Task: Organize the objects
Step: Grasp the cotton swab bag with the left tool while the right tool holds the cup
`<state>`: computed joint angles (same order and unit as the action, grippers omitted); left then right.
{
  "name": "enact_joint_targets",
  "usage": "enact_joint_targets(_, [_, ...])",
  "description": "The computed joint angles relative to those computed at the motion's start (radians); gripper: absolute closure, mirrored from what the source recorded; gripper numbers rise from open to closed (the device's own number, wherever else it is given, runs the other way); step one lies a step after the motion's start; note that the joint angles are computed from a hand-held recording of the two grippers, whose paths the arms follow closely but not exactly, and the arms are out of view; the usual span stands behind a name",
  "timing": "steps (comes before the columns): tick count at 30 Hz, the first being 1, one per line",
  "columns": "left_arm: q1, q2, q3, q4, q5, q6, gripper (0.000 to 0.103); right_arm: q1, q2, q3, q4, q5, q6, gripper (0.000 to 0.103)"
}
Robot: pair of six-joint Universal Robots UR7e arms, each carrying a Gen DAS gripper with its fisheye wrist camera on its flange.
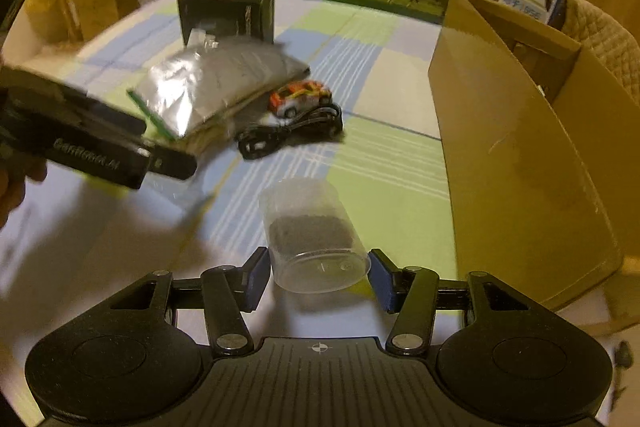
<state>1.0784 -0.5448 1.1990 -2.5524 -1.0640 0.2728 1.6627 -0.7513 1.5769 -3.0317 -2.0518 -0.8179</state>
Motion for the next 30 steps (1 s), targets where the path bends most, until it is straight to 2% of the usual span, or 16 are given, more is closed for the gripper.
enact_joint_targets(3, [-0.002,0.014,-0.012,0.010,0.012,0.002,0.027,0.006,-0.010,-0.001,0.010,-0.024,-0.031,0.053])
enact_joint_targets(8, [-0.005,0.033,-0.025,0.013,0.034,-0.009,0.028,0.014,-0.032,-0.013,0.072,-0.021,-0.033,0.054])
enact_joint_targets(10, [-0.004,0.033,-0.019,0.001,0.037,-0.017,0.032,0.019,-0.038,-0.016,0.088,-0.020,-0.036,0.055])
enact_joint_targets(15, [-0.007,0.025,-0.005,-0.011,0.056,-0.023,0.051,0.024,-0.046,-0.016,0.097,-0.015,-0.031,0.056])
enact_joint_targets(16, [-0.010,0.024,-0.004,-0.011,0.071,-0.023,0.060,0.024,-0.048,-0.013,0.093,-0.014,-0.029,0.056])
enact_joint_targets(20, [-0.013,-0.003,0.015,0.021,0.074,-0.040,0.071,0.025,-0.062,0.005,0.077,-0.003,-0.014,0.057])
enact_joint_targets(23, [-0.024,-0.033,0.054,0.037,0.096,-0.043,0.074,0.026,-0.074,0.020,0.062,0.006,-0.007,0.057])
enact_joint_targets(30, [-0.036,-0.107,0.172,0.017,0.111,-0.050,0.073,0.028,-0.099,0.051,0.035,0.037,0.009,0.057])
